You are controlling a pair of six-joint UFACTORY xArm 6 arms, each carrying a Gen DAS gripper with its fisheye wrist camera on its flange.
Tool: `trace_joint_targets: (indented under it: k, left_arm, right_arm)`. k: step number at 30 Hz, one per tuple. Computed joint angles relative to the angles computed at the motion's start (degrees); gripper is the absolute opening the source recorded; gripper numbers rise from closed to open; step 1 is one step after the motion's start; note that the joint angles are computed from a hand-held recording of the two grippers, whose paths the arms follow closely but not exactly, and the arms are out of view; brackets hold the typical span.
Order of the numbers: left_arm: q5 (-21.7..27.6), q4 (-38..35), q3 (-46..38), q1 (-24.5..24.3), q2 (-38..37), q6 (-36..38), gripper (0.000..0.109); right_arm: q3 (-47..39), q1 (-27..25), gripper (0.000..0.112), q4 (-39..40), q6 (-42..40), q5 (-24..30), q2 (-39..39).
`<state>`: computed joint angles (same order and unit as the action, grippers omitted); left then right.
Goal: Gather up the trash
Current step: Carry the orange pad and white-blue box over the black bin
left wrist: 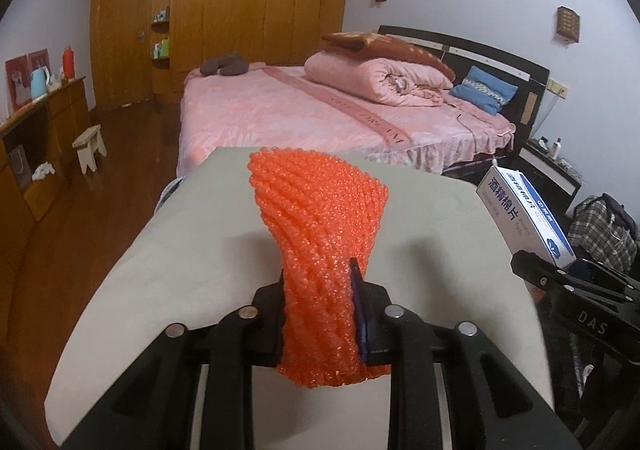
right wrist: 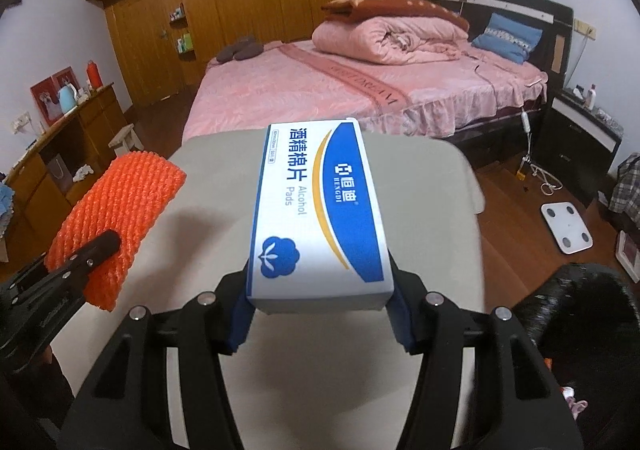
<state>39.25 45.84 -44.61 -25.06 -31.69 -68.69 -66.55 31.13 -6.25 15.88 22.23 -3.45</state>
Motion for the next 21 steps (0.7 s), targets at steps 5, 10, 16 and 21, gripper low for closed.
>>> trace_joint_targets:
  k: [5, 10, 16, 21]
  left_arm:
    - [4.34, 1.74, -3.62, -5.52, 0.31, -1.39, 0.025]
    - [6.75, 3.22, -6.32, -10.18, 0.77, -3.05, 0.025]
    - [9.02, 4.80, -10.20, -16.15, 3.34, -5.15, 0.026]
    - [9.61, 5.95, -13.83, -20.24, 6.48, -6.12, 0.026]
  right_arm:
    - [4.42, -1.42, 0.054, 0.50, -1.01, -0.11, -6.35]
    - [8.69, -3.28, 0.054, 0.96, -2.40, 0.45, -12.74]
    - [13.64, -6.15, 0.054, 1.07, -4.00, 1.26, -19.88]
    - [18.16, -9.44, 0.054, 1.53, -5.09, 1.63, -26.11]
